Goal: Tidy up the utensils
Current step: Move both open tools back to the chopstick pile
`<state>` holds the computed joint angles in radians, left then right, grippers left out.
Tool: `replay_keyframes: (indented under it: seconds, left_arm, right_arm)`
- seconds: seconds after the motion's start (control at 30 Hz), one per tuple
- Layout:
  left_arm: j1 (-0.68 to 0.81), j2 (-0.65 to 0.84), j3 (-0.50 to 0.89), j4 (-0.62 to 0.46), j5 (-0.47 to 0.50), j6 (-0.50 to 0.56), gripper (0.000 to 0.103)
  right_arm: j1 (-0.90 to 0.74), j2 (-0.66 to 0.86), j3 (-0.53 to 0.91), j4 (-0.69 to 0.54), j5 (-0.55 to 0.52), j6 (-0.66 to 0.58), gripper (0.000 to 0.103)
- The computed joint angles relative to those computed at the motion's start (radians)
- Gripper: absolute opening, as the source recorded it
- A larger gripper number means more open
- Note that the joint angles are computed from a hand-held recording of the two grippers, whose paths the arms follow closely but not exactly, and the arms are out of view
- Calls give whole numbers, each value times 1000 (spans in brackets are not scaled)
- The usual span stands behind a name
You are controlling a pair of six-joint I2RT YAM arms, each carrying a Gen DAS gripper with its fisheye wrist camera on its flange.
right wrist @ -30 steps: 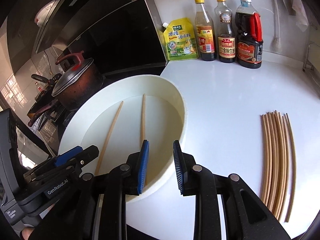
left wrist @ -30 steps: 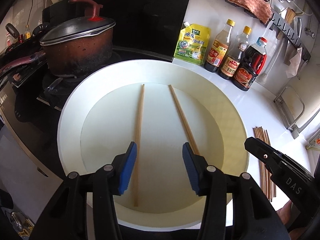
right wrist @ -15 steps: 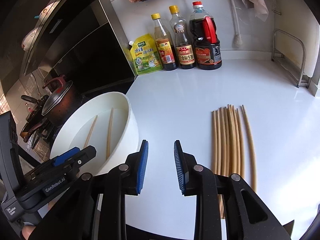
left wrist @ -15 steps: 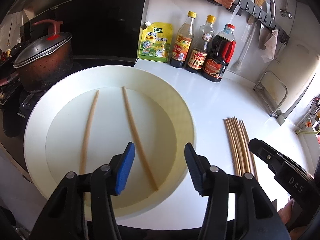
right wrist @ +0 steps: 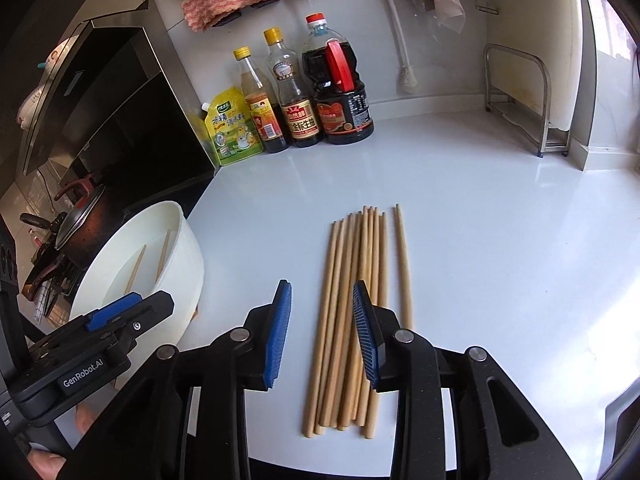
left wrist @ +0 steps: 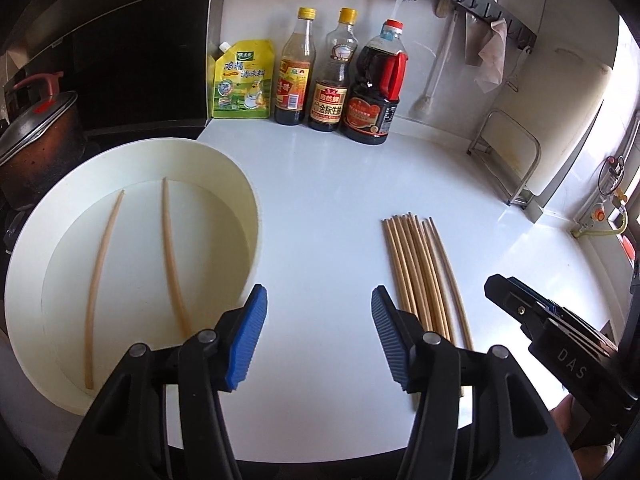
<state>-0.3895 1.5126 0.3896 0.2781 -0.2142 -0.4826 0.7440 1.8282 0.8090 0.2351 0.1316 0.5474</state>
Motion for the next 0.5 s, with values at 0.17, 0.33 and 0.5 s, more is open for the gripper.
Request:
replay_keyframes:
  seconds: [0.17,0.33,0.5]
  left_arm:
    - [-61,81,68,-12,-19,-15,54]
    - [-92,154,132,-28,-31,-29,54]
    - [-112,229,174,-23,-40,-52,54]
  right_arm:
    - [-56,-2,-45,36,-9,-12,31]
    - [-114,14,-66,52,-26,-22,31]
    - [-157,47,-74,55,-36,-33,36]
